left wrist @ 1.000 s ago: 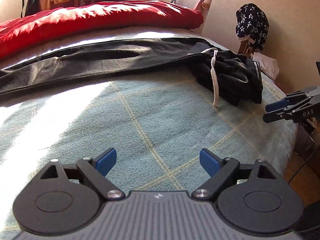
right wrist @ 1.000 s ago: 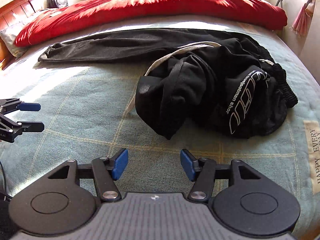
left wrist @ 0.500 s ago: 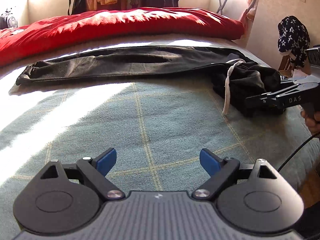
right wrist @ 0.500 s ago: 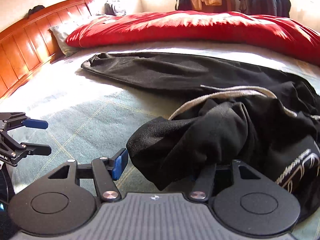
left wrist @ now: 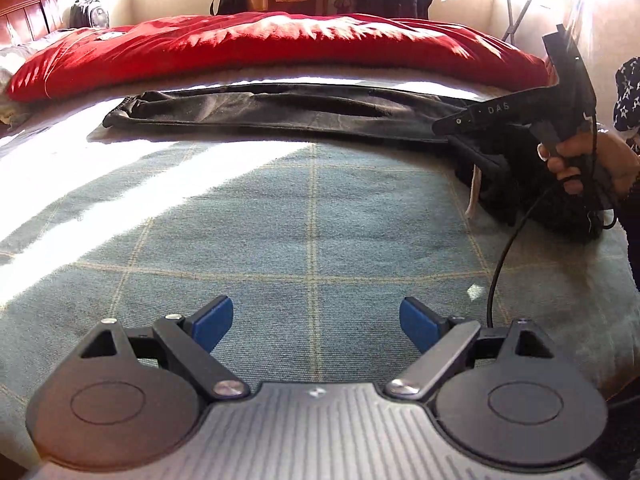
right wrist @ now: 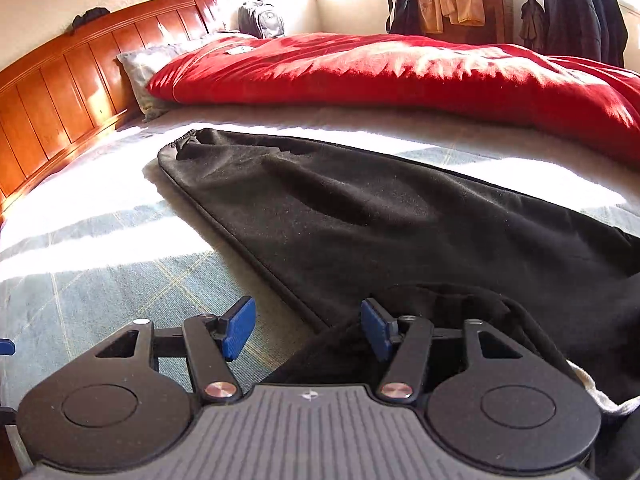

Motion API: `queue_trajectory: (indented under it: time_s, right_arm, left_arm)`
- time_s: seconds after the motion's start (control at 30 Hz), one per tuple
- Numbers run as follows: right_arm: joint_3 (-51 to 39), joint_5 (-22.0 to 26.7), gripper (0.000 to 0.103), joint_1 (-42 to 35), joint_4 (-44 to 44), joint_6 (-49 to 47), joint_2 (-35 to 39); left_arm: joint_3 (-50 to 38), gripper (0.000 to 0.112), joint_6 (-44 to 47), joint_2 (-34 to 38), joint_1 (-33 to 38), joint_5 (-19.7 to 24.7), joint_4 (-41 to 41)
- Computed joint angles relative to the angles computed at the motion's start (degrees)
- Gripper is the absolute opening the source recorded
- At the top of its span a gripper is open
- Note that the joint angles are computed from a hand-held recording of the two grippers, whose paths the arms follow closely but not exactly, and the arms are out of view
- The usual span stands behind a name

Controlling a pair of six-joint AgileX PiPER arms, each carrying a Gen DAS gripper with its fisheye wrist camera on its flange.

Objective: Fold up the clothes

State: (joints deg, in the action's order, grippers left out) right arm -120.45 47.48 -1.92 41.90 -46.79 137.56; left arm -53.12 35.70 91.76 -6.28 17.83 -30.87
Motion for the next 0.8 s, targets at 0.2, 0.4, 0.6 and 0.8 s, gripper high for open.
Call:
queue_trajectory:
  time_s: [0.2,0.4,0.6,0.8]
  right_arm:
    - [18.87,-7.37,0.066,-0.47,8.91,-11.59,-11.06]
    - [44.26,-15.38,0.070,-2.78,22.60,-25.21,-27.60]
    - [62.69,-28.10,0.070,-0.68,23.62,-20.77,-38.58]
    - [74.14,-30.65,0.070,-2.00,37.63,-28.63,-44.07]
  left_arm:
    - [-2.49,0.090,11.09,3.35,2.77,2.12,-9.54]
    - [-11.26,0.090,29.56,11.89,5.48,10.81,-23.99]
    - [-23.35,0.076,40.52,20.85,3.85,22.53,-29.96]
    - [-33.47,0.065,41.62,28.18,-1.09,31.31,-31.93]
